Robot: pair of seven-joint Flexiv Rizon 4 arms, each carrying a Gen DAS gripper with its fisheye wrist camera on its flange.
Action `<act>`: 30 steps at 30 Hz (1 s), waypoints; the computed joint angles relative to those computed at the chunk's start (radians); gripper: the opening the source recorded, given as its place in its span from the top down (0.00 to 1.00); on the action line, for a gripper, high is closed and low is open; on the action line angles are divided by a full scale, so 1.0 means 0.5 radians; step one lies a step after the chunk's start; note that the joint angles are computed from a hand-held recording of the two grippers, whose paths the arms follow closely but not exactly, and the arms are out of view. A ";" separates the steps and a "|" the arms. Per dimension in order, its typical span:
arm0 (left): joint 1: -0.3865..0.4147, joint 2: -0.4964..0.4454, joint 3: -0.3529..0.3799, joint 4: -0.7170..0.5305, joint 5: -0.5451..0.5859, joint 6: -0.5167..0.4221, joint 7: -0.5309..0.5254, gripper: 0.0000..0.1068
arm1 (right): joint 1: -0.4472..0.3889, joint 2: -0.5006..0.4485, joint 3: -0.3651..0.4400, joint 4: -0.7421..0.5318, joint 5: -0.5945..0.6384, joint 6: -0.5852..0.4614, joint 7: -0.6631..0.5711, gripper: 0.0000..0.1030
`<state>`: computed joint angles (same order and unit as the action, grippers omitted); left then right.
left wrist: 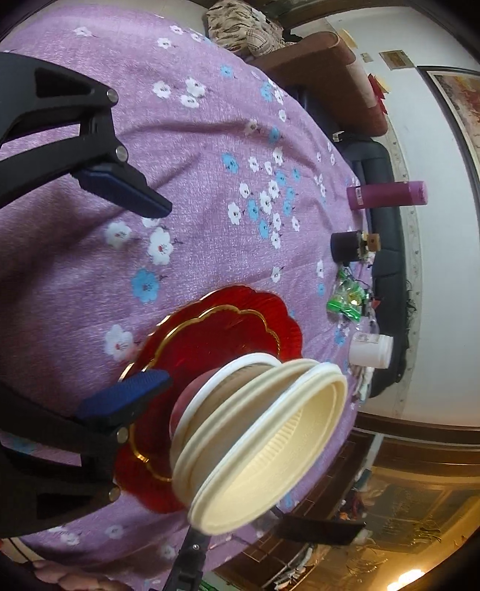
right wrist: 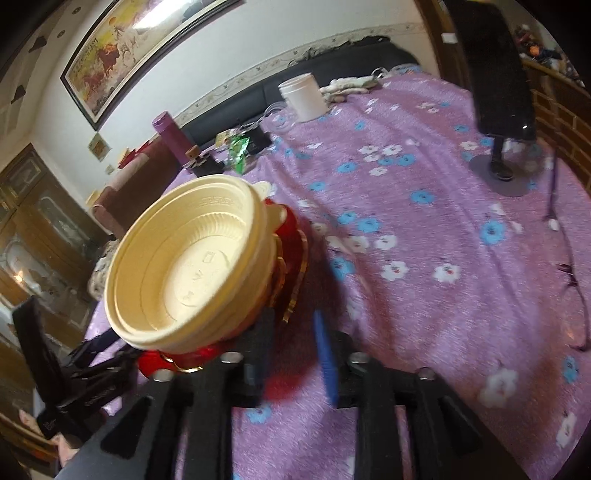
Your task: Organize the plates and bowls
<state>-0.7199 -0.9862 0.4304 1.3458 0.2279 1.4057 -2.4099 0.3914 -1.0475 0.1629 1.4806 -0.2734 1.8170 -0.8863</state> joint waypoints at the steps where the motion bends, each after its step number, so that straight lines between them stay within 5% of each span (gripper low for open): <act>1: -0.027 0.003 0.033 0.029 0.012 0.053 -0.046 0.18 | 0.078 0.027 -0.104 0.044 0.064 0.040 0.018 0.65; 5: -0.240 -0.047 0.295 0.045 0.026 0.063 -0.220 0.07 | 0.312 0.075 -0.382 0.174 0.263 0.191 0.015 0.53; 8: -0.474 -0.106 0.573 -0.010 0.093 -0.178 -0.424 0.04 | 0.579 0.070 -0.671 0.253 0.514 0.315 -0.038 0.26; 10: -0.547 -0.118 0.639 -0.064 0.150 -0.365 -0.468 0.04 | 0.766 0.044 -0.866 0.287 0.704 0.347 -0.095 0.20; 16: -0.437 -0.031 0.483 -0.040 0.298 -0.259 -0.503 0.04 | 0.951 -0.017 -1.055 0.293 0.966 0.369 -0.220 0.13; 19: -0.440 -0.021 0.470 -0.093 0.364 -0.407 -0.524 0.04 | 1.014 -0.044 -1.121 0.280 1.052 0.358 -0.265 0.13; 30: -0.379 0.005 0.289 -0.210 0.612 -0.710 -0.601 0.04 | 0.936 -0.038 -0.969 0.245 1.132 0.471 -0.458 0.10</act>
<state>-0.9093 -0.9838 0.5750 1.2410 0.5337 1.0506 -2.7104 0.8595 -1.0664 -0.3216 1.6031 0.2924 2.0525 -1.1152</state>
